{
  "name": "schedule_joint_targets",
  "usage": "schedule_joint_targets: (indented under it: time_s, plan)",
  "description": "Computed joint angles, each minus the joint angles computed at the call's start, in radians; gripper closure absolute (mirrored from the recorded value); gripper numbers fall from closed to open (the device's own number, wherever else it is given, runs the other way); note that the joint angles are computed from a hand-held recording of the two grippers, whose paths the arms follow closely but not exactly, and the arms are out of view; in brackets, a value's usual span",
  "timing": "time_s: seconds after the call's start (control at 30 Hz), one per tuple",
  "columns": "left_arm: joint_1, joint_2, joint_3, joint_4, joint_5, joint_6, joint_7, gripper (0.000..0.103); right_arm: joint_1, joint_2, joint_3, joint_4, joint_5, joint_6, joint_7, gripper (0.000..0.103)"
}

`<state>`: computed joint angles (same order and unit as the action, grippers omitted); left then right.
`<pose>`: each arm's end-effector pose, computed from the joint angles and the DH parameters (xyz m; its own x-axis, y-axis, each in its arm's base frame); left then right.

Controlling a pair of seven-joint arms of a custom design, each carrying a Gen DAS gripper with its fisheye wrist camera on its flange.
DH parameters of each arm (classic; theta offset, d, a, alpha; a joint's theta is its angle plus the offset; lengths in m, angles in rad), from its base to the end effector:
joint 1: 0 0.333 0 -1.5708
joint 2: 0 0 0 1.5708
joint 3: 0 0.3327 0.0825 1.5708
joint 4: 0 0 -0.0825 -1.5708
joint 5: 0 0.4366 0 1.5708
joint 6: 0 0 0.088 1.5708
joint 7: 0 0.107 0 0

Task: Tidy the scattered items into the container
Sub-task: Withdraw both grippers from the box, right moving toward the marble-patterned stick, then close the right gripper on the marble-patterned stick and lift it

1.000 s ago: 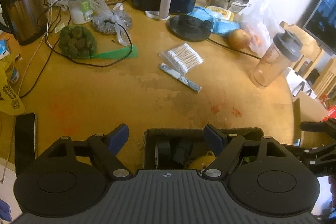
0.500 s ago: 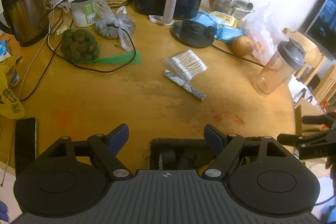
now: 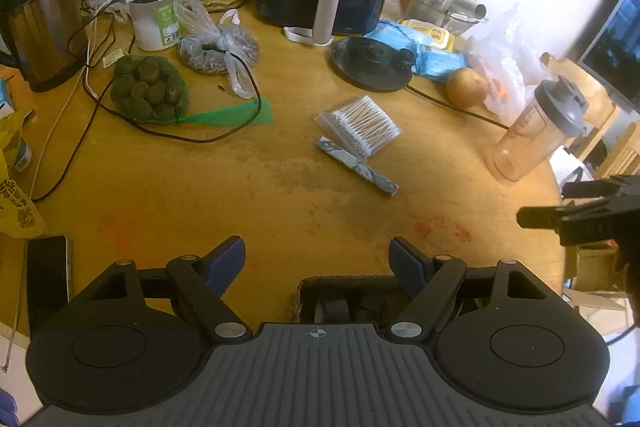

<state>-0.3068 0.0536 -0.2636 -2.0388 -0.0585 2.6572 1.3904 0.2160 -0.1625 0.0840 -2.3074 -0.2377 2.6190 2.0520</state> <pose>0.5502 -0.3484 0.4726 -0.3725 -0.9142 0.1596 -0.8218 0.2450 -0.5144 0.5387 0.1733 0.4509 0.0022 -0.9999 -0.0134 -0.8766 0.0045 -0.4812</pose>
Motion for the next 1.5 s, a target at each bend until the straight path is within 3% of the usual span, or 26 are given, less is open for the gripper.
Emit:
schedule_joint_targets:
  time_s: [0.37, 0.67, 0.9, 1.1, 1.4, 1.5]
  plan:
    - [0.01, 0.015, 0.008, 0.019, 0.012, -0.008, 0.001, 0.024, 0.029, 0.133, -0.039, 0.078, 0.285, 0.103, -0.268, 0.0]
    - [0.019, 0.026, 0.011, 0.026, 0.008, -0.015, 0.003, 0.024, 0.033, 0.242, -0.017, 0.144, 0.346, 0.197, -0.46, 0.001]
    - [0.026, 0.034, 0.014, 0.029, -0.002, -0.012, 0.005, 0.024, 0.033, 0.323, 0.009, 0.213, 0.364, 0.232, -0.616, 0.011]
    - [0.034, 0.033, 0.015, 0.02, -0.025, -0.01, 0.006, 0.024, 0.041, 0.396, 0.022, 0.278, 0.333, 0.227, -0.756, 0.029]
    - [0.042, 0.04, 0.018, 0.016, -0.044, -0.009, 0.0, 0.024, 0.094, 0.494, -0.012, 0.37, 0.199, 0.195, -0.779, 0.062]
    - [0.044, 0.04, 0.02, 0.015, -0.039, -0.012, -0.005, 0.024, 0.108, 0.523, -0.024, 0.4, 0.161, 0.187, -0.768, 0.068]
